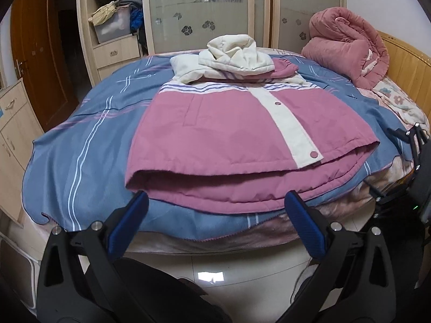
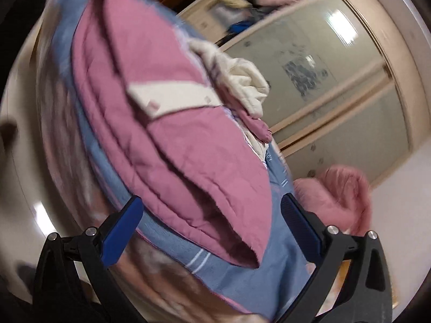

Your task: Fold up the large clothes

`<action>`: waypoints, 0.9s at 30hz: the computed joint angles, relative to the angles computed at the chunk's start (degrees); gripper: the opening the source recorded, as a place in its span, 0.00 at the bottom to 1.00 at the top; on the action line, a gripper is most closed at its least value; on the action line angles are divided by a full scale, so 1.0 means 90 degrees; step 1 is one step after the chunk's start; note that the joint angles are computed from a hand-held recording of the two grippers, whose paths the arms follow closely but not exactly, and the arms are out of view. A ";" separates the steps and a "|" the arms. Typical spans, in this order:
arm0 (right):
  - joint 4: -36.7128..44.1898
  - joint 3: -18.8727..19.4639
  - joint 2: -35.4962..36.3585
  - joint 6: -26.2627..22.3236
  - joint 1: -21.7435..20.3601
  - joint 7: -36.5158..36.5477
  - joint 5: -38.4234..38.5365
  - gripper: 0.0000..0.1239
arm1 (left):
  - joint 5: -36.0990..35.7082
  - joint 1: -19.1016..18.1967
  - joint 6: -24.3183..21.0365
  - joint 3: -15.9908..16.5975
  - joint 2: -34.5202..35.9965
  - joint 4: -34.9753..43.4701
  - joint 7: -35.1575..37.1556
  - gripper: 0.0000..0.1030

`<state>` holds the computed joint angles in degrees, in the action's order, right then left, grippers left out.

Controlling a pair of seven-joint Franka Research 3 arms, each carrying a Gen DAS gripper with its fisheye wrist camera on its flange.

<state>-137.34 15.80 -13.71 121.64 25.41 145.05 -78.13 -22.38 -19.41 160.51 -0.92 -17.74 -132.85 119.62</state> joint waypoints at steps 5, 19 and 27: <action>0.0041 -0.0033 0.0384 -0.0335 -0.0028 0.0174 -0.0394 0.82 | 0.0037 0.0102 -0.0048 -0.0028 0.0131 0.0080 -0.0122 0.98; -0.0064 -0.0352 0.0876 -0.1184 0.0187 0.1009 -0.1521 0.82 | 0.0156 0.0257 -0.0143 -0.0184 0.0238 0.0144 -0.0231 0.98; 0.0485 -0.0545 0.1167 -0.0887 0.0048 0.1104 -0.2054 0.82 | 0.0107 0.0192 -0.0391 -0.0211 0.0272 0.0138 -0.0032 0.98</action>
